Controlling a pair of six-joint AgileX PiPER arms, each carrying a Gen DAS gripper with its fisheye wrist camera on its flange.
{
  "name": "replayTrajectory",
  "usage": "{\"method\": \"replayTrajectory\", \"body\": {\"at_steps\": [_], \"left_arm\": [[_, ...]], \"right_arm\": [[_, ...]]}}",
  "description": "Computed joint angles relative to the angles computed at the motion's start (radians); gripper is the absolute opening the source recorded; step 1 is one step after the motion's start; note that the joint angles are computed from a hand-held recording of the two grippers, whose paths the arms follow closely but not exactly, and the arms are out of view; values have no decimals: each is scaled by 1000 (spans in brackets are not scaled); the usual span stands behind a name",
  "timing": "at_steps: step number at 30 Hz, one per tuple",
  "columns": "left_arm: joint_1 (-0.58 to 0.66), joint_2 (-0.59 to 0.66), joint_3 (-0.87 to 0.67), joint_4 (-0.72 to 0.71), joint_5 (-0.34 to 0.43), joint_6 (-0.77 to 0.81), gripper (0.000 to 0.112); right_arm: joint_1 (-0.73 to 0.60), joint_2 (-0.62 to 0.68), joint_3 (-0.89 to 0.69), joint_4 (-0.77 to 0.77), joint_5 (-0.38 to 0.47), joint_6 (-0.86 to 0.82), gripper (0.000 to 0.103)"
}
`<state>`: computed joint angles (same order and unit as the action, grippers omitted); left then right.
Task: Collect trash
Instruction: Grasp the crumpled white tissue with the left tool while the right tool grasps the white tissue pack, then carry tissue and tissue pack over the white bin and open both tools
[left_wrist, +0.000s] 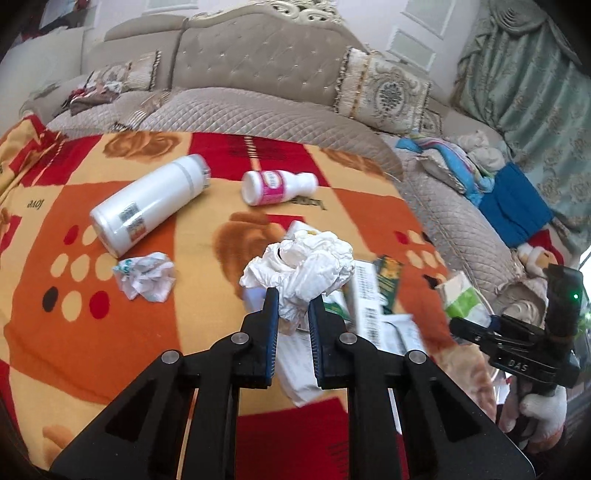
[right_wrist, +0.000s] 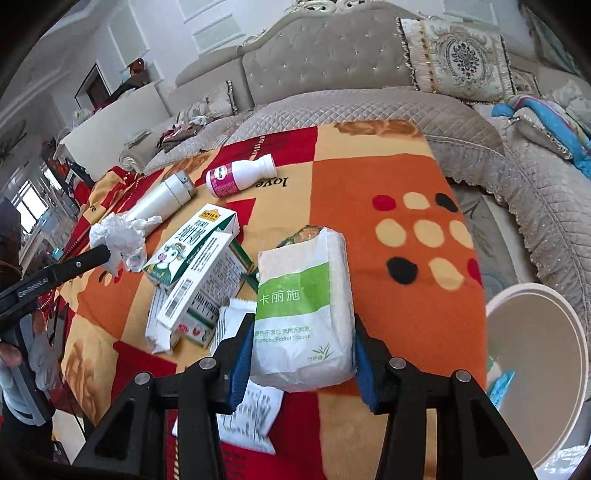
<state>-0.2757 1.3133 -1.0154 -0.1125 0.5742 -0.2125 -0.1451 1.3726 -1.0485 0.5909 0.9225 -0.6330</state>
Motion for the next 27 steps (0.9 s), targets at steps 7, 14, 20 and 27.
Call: {"method": "replayTrajectory", "body": {"at_steps": [7, 14, 20, 27], "left_arm": [[-157, -15, -13, 158, 12, -189, 13], [-306, 22, -53, 286, 16, -347, 13], [-393, 79, -108, 331, 25, -416, 13], [-491, 152, -183, 378, 41, -477, 13]], "right_arm": [[-65, -58, 50, 29, 32, -54, 46], [-152, -86, 67, 45, 68, -103, 46], [-270, -95, 72, 68, 114, -168, 46], [-419, -86, 67, 89, 168, -252, 46]]}}
